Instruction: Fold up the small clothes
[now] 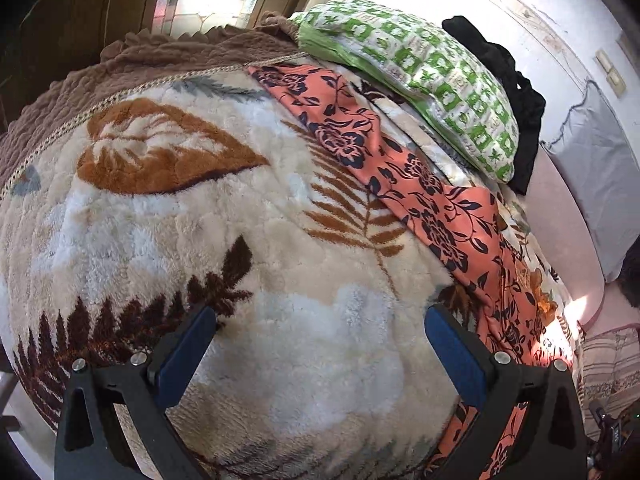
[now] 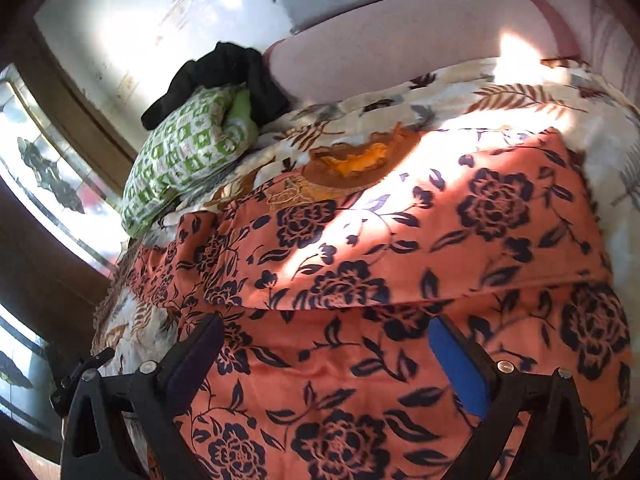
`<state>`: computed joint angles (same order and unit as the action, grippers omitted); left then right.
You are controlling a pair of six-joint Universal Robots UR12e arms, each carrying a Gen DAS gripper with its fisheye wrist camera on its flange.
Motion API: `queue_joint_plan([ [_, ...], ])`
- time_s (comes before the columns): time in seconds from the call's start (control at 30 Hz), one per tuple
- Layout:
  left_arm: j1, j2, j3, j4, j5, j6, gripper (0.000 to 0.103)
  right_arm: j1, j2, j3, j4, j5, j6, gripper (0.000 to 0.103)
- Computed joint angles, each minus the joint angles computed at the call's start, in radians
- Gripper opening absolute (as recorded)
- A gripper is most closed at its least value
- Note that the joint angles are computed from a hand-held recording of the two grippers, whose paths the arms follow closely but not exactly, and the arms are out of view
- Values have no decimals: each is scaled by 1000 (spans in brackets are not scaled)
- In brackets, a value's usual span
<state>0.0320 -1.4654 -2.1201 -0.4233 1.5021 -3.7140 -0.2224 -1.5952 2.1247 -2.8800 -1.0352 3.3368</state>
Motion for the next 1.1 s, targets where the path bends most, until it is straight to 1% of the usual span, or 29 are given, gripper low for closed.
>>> queue_joint_plan([
  [0.07,-39,0,8,29,61,61,103,-55,-44,38,-17,42,33,103],
  [0.17,-103,-7,41,35,109,181,103,-143,-106,119,-42,140,56,103],
  [0.2,-123,-11,56,36,108,208,103,-168,-120,145,-49,174,58,103],
  [0.27,-160,-32,100,33,68,266,103,-208,-130,187,-66,263,60,103],
  [0.3,-178,-48,128,25,42,295,103,-222,-131,202,-72,298,55,103],
  [0.33,-195,-68,156,17,16,318,103,-230,-130,214,-79,318,51,103],
  [0.43,-244,-143,253,-15,-55,363,103,-253,-118,231,-110,393,66,103],
  [0.5,-273,-200,323,-41,-81,380,103,-268,-122,235,-121,404,70,103],
  [0.57,-300,-253,379,-58,-71,399,103,-293,-121,242,-158,427,114,103],
  [0.63,-321,-301,417,-96,-15,413,103,-317,-117,239,-183,444,162,103],
  [0.67,-324,-322,432,-126,-2,412,103,-324,-113,230,-188,447,169,103],
  [0.7,-323,-341,443,-162,7,406,103,-325,-108,216,-185,436,156,103],
  [0.77,-320,-365,451,-213,28,389,103,-310,-94,167,-148,369,110,103],
  [0.8,-318,-372,449,-224,32,383,103,-301,-78,137,-135,333,89,103],
  [0.83,-317,-375,445,-223,32,379,103,-289,-57,105,-118,287,72,103],
  [0.9,-316,-379,438,-226,33,388,103,-260,-5,34,-72,153,56,103],
  [0.93,-319,-381,437,-227,43,398,103,-248,24,-4,-35,93,44,99],
  [0.97,-320,-381,431,-217,50,409,103,-238,52,-43,19,50,32,84],
  [1.0,-323,-380,425,-204,59,421,103,-231,77,-79,78,20,20,75],
  [1.03,-326,-380,421,-198,69,437,103,-222,98,-110,150,-10,1,47],
  [1.07,-329,-380,418,-193,79,455,103,-203,116,-147,254,-67,-49,31],
  [1.1,-330,-377,413,-186,79,465,103,-181,130,-171,326,-150,-118,31],
])
